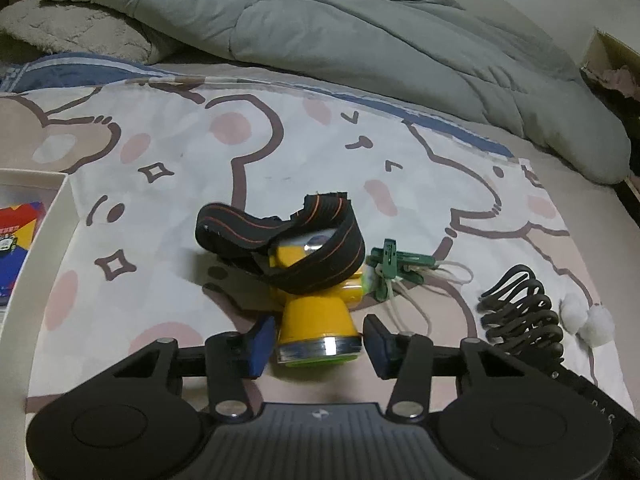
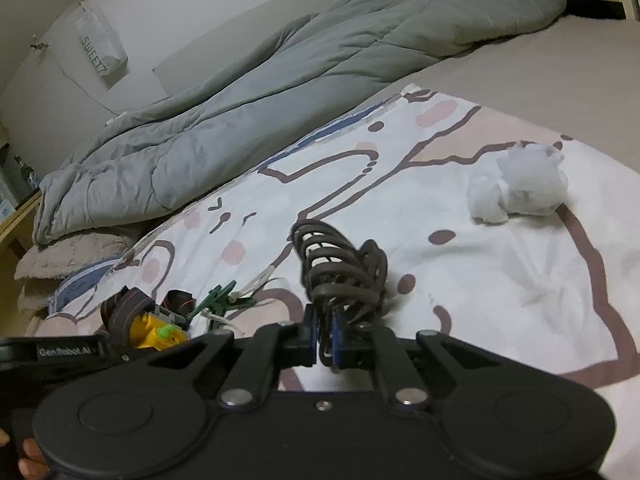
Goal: Organize objects
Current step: 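Close the right tool on the dark coiled spring, then lower the left tool onto the yellow headlamp body while the right tool holds the spring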
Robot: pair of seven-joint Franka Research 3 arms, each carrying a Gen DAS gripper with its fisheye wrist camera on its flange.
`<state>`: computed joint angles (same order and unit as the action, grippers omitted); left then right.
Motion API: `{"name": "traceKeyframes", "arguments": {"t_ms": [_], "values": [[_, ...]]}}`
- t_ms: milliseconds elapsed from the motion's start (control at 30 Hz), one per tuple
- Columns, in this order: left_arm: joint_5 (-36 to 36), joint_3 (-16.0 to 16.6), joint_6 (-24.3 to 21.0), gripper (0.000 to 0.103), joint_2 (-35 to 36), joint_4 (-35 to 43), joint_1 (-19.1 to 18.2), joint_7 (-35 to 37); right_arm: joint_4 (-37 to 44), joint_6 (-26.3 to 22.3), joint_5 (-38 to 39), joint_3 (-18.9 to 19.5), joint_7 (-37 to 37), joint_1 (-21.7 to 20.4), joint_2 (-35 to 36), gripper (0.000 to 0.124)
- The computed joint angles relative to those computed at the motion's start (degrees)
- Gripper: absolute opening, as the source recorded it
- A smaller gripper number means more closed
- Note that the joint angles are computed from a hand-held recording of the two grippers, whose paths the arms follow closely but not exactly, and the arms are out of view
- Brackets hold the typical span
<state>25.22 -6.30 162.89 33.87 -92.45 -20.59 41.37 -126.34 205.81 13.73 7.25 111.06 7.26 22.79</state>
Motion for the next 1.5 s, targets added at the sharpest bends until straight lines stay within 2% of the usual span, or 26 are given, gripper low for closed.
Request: {"name": "traceKeyframes", "arguments": {"t_ms": [100,333,367,400,467,600,700,833,900,967,1000,1067,1133,1200,1233,1267,1300,1400,1433,1500], "values": [[-0.2,-0.6,-0.6,0.049,-1.7,-1.9,0.5,0.9,-1.0,-0.1,0.2,-0.4,-0.9,0.9,-1.2,0.006],[-1.4,-3.6,-1.2,0.046,-8.3,-10.2,3.7,7.7,-6.6,-0.9,-3.7,2.0,3.2,-1.6,-6.1,0.006],[-1.8,-4.1,-1.5,0.039,-9.4,-11.5,4.1,8.9,-7.5,-1.3,-4.0,1.9,3.6,-1.4,-7.0,0.006],[-2.4,-4.7,-1.7,0.026,-10.7,-12.9,4.8,10.5,-8.3,-1.6,-4.1,1.7,3.9,-1.1,-7.7,0.006],[-3.8,-5.5,-2.5,0.02,-12.9,-15.1,5.8,13.0,-9.6,-2.4,-3.7,1.0,3.5,0.1,-9.3,0.006],[-5.1,-5.7,-3.0,0.019,-16.6,-19.3,6.7,15.9,-12.0,-4.5,3.2,-2.3,-2.1,6.1,-12.4,0.006],[-6.3,-5.8,-2.2,0.019,-18.8,-21.9,7.4,16.9,-14.3,-4.9,5.2,-2.3,-3.5,7.5,-14.5,0.006],[-6.3,-5.2,0.9,0.021,-20.1,-23.6,7.4,16.2,-16.9,-4.4,7.9,-2.2,-4.7,9.1,-17.2,0.006],[-5.2,-4.7,1.9,0.034,-19.7,-23.5,6.8,15.3,-17.8,-4.2,9.9,-2.3,-6.2,10.2,-18.1,0.006],[-2.0,-2.9,2.5,0.063,-18.9,-22.7,5.1,11.6,-18.9,-5.2,6.6,-1.6,-3.1,9.1,-19.1,0.007],[0.3,-1.7,2.5,0.069,-18.5,-22.1,4.0,9.3,-19.3,-6.3,2.8,-1.2,0.3,7.9,-19.5,0.007],[3.4,-0.6,1.8,0.072,-17.2,-20.5,3.0,6.6,-19.8,-7.7,-1.1,-1.0,4.9,6.8,-20.1,0.018],[4.7,-0.4,0.7,0.075,-15.9,-18.9,2.9,5.0,-20.1,-8.4,1.3,-1.5,4.4,7.7,-20.8,0.029],[4.9,-0.6,-0.2,0.081,-14.3,-17.2,3.1,4.3,-20.8,-7.7,3.9,-1.9,3.4,8.5,-21.5,0.028],[5.0,-0.6,-0.4,0.082,-13.7,-16.8,3.1,4.0,-21.3,-7.1,3.7,-2.1,4.5,8.5,-21.9,0.028],[5.3,-0.5,-0.4,0.089,-13.1,-16.1,3.1,3.5,-21.9,-6.1,2.9,-2.4,6.8,8.3,-22.2,0.028],[5.7,-0.2,-0.5,0.095,-12.4,-15.4,2.9,2.9,-22.4,-5.0,1.1,-2.8,9.8,7.9,-22.3,0.028],[7.4,0.8,-0.2,0.099,-11.1,-14.2,2.0,0.6,-23.9,0.3,-8.8,-4.7,23.9,5.6,-22.0,0.028],[7.8,1.0,-0.2,0.1,-10.6,-13.8,1.9,0.2,-23.9,1.3,-9.4,-5.0,26.0,5.1,-21.6,0.028],[8.1,0.9,-0.9,0.103,-9.7,-12.7,1.9,0.2,-22.3,1.1,-5.2,-5.0,22.9,5.1,-20.5,0.028]]}}
